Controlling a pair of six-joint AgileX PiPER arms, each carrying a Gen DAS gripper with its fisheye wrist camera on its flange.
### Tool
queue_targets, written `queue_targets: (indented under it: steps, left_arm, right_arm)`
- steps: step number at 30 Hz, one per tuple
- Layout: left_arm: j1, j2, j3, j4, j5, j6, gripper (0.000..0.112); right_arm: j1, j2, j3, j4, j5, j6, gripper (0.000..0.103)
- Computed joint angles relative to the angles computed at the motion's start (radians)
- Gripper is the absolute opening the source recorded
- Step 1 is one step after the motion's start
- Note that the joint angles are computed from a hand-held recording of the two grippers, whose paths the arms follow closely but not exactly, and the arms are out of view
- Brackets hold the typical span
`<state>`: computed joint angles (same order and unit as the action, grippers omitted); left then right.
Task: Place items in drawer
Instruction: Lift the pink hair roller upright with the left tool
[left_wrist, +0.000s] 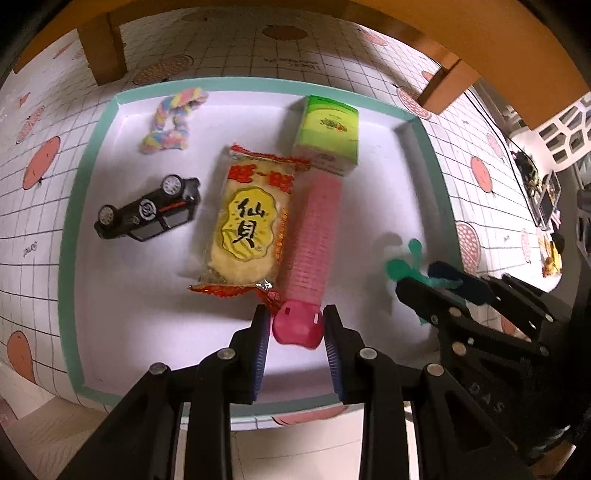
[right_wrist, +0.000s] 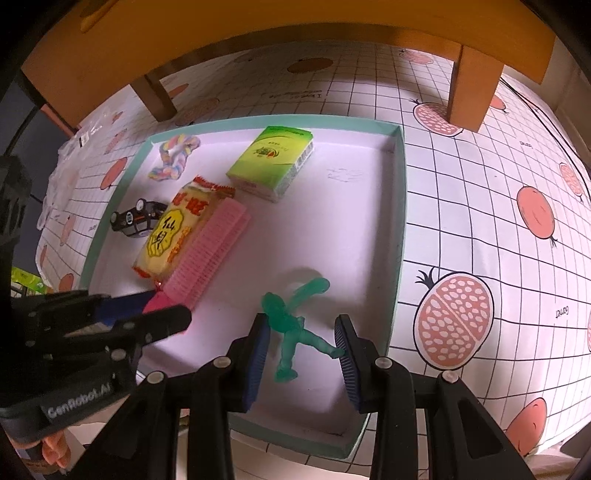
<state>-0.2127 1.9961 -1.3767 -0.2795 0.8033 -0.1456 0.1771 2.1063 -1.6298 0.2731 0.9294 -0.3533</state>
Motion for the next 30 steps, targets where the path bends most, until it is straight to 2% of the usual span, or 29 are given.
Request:
queue_targets:
  steps: [9, 17, 27, 30]
  left_arm:
    - [0.001, -0.028, 0.014, -0.016, 0.011, 0.021, 0.031]
    - [-0.004, -0.072, 0.034, -0.020, -0.072, 0.049, 0.031]
    - [-0.018, 0.003, -0.022, 0.013, -0.123, 0.069, 0.031]
    - [-0.004, 0.000, -0.011, -0.028, -0.136, 0.103, 0.036]
  right_arm:
    - [-0.012, -0.006, 0.002, 0.007, -0.010, 0.007, 0.039]
    - [-0.018, -0.011, -0.001, 0.014, -0.019, 0.020, 0.039]
    - [-0.022, -0.010, 0.000, 0.010, -0.023, 0.036, 0.039]
    - [-0.023, -0.010, 0.002, 0.010, -0.023, 0.038, 0.039]
